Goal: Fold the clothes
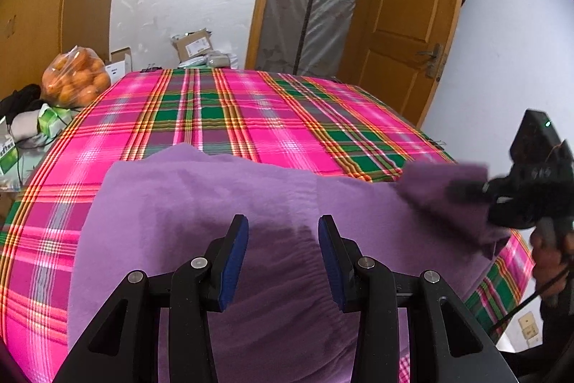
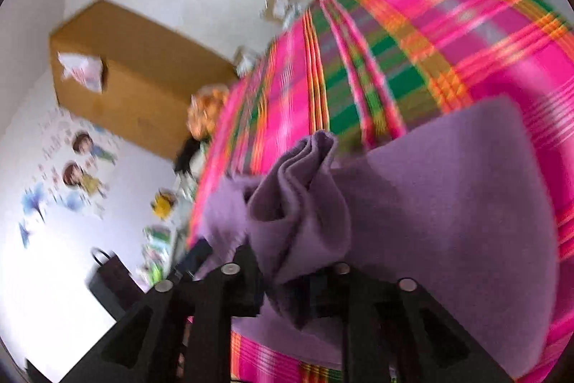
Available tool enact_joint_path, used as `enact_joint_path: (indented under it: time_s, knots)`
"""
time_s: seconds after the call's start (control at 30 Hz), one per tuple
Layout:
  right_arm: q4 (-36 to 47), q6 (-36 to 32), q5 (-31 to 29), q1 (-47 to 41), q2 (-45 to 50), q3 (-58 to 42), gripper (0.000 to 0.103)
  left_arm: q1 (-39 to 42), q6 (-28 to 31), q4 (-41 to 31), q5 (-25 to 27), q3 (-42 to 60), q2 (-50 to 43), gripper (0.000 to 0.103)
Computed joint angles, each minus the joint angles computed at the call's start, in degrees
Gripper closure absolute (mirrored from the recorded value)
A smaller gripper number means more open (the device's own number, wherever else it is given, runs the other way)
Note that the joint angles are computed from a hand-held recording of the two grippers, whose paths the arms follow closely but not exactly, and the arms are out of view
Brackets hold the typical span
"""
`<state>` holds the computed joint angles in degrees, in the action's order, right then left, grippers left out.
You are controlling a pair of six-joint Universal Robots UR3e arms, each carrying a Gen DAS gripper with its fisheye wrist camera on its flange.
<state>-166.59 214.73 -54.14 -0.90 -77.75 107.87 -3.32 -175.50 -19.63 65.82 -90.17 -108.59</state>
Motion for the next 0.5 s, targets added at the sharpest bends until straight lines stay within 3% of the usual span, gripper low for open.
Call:
enact_joint_path:
  time_s: [0.13,0.3,0.4,0.5]
  knots:
    - [2.28,-3.26,1.96,2.24,2.70,-1.98,0.069,0.38,-0.23,0.09,0.03,-0.58,0.56,0.061]
    - [3.23,-8.08,6.94,2.92,3.20,-2.50,0.067,0.23,-0.53,-0.41,-1.96,-0.66,0.93,0.061]
    - [-1.44,-8.99,9.49,0.19,-1.03,3.55,0.067,0.30,-0.75,-1.15,-4.72,-0.49,1.10,0.061]
    - [-7.12,-7.49,9.98,-6.12,-9.31,13.75,0.067,0.66,-1.31,-4.13,-11.31,0.98,0.35,0.061]
